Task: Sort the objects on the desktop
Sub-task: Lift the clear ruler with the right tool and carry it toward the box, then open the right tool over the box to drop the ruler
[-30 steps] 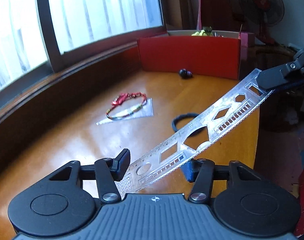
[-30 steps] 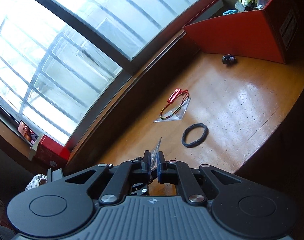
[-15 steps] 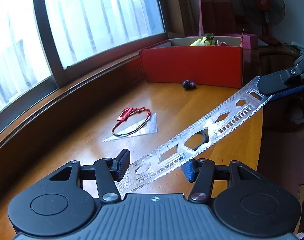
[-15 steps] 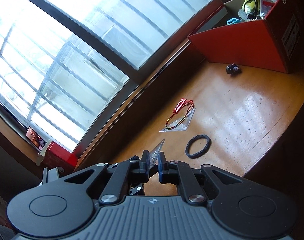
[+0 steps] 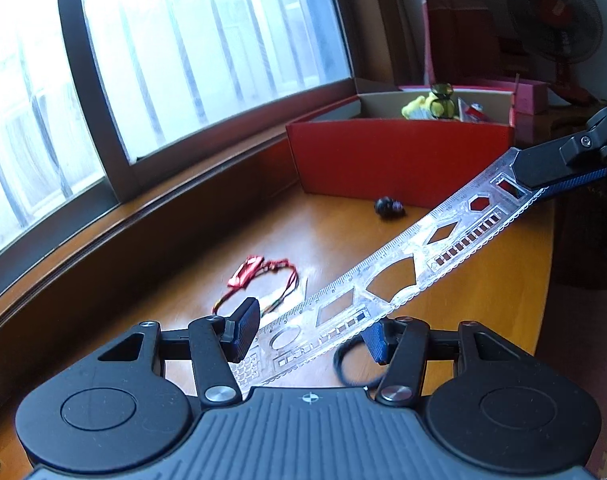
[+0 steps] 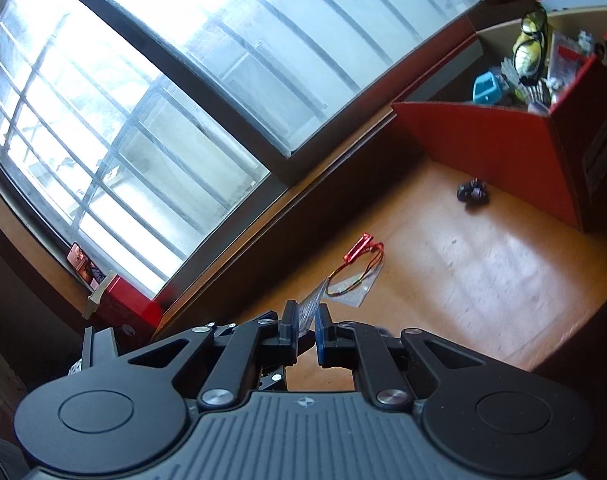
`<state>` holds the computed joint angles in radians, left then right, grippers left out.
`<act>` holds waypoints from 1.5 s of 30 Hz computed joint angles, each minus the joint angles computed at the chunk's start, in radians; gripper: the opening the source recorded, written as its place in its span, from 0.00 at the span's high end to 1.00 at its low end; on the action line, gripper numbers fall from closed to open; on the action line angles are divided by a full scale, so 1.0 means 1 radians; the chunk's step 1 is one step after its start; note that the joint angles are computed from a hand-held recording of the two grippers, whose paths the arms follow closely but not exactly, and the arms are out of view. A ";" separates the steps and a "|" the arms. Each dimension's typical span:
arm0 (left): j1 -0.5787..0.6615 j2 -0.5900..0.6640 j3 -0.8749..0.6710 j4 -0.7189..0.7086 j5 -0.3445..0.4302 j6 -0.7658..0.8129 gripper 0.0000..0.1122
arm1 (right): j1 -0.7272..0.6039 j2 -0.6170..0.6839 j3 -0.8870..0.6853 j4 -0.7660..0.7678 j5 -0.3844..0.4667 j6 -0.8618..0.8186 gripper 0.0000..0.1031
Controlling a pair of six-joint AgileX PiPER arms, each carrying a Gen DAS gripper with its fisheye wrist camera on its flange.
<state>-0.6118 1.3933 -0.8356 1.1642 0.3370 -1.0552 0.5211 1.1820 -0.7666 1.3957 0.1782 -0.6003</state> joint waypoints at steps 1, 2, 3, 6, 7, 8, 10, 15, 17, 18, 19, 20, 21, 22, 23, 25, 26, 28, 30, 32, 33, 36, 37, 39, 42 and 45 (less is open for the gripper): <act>-0.022 0.021 -0.022 0.021 0.027 -0.036 0.51 | -0.055 0.006 -0.009 0.021 0.061 -0.046 0.91; -0.044 0.042 -0.044 0.040 0.055 -0.071 0.51 | -0.109 0.014 -0.019 0.030 0.121 -0.080 0.91; -0.064 0.062 -0.066 0.052 0.082 -0.099 0.51 | -0.160 0.022 -0.030 0.030 0.177 -0.104 0.91; -0.121 0.118 -0.127 0.065 0.160 -0.161 0.51 | -0.306 0.050 -0.065 0.013 0.344 -0.153 0.91; -0.137 0.136 -0.147 0.066 0.185 -0.175 0.51 | -0.351 0.063 -0.079 0.008 0.397 -0.169 0.91; -0.152 0.153 -0.167 0.064 0.209 -0.187 0.51 | -0.393 0.077 -0.094 0.002 0.446 -0.183 0.91; -0.179 0.179 -0.199 0.057 0.256 -0.204 0.51 | -0.467 0.108 -0.123 -0.006 0.540 -0.214 0.91; -0.218 0.224 -0.265 0.028 0.347 -0.202 0.51 | -0.597 0.196 -0.195 -0.014 0.721 -0.278 0.90; -0.223 0.237 -0.288 0.013 0.369 -0.187 0.51 | -0.621 0.225 -0.215 -0.010 0.760 -0.298 0.90; -0.218 0.243 -0.299 0.007 0.368 -0.173 0.51 | -0.630 0.239 -0.225 -0.008 0.777 -0.308 0.90; -0.212 0.248 -0.310 0.001 0.366 -0.159 0.51 | -0.636 0.250 -0.233 -0.004 0.787 -0.315 0.90; -0.205 0.253 -0.317 0.002 0.360 -0.147 0.51 | -0.637 0.258 -0.240 0.003 0.789 -0.320 0.90; -0.194 0.256 -0.323 0.008 0.349 -0.139 0.51 | -0.639 0.266 -0.246 0.009 0.791 -0.324 0.90; -0.182 0.260 -0.328 0.020 0.332 -0.134 0.51 | -0.635 0.272 -0.253 0.015 0.786 -0.329 0.90; -0.169 0.264 -0.334 0.033 0.313 -0.129 0.51 | -0.627 0.276 -0.259 0.020 0.772 -0.333 0.90; -0.144 0.277 -0.354 0.056 0.278 -0.115 0.51 | -0.612 0.279 -0.271 0.030 0.739 -0.336 0.89; -0.133 0.287 -0.370 0.065 0.263 -0.102 0.51 | -0.604 0.279 -0.277 0.034 0.722 -0.336 0.89; -0.111 0.308 -0.404 0.082 0.233 -0.077 0.51 | -0.590 0.279 -0.289 0.041 0.687 -0.337 0.89; -0.097 0.331 -0.449 0.079 0.211 -0.032 0.51 | -0.582 0.275 -0.303 0.041 0.655 -0.338 0.89; -0.083 0.354 -0.499 0.060 0.186 0.024 0.51 | -0.585 0.273 -0.315 0.052 0.637 -0.345 0.89; -0.080 0.370 -0.528 0.057 0.180 0.046 0.51 | -0.591 0.273 -0.321 0.058 0.633 -0.348 0.89; -0.078 0.431 -0.623 0.061 0.170 0.095 0.51 | -0.620 0.287 -0.353 0.062 0.640 -0.355 0.88; -0.078 0.456 -0.663 0.047 0.168 0.120 0.51 | -0.634 0.296 -0.368 0.060 0.647 -0.359 0.88; -0.081 0.519 -0.773 -0.044 0.183 0.222 0.51 | -0.665 0.319 -0.401 0.053 0.662 -0.356 0.87; -0.088 0.625 -0.953 -0.153 0.207 0.363 0.51 | -0.716 0.361 -0.458 0.040 0.692 -0.344 0.86; -0.094 0.754 -1.175 -0.276 0.247 0.526 0.51 | -0.769 0.416 -0.524 0.028 0.719 -0.342 0.86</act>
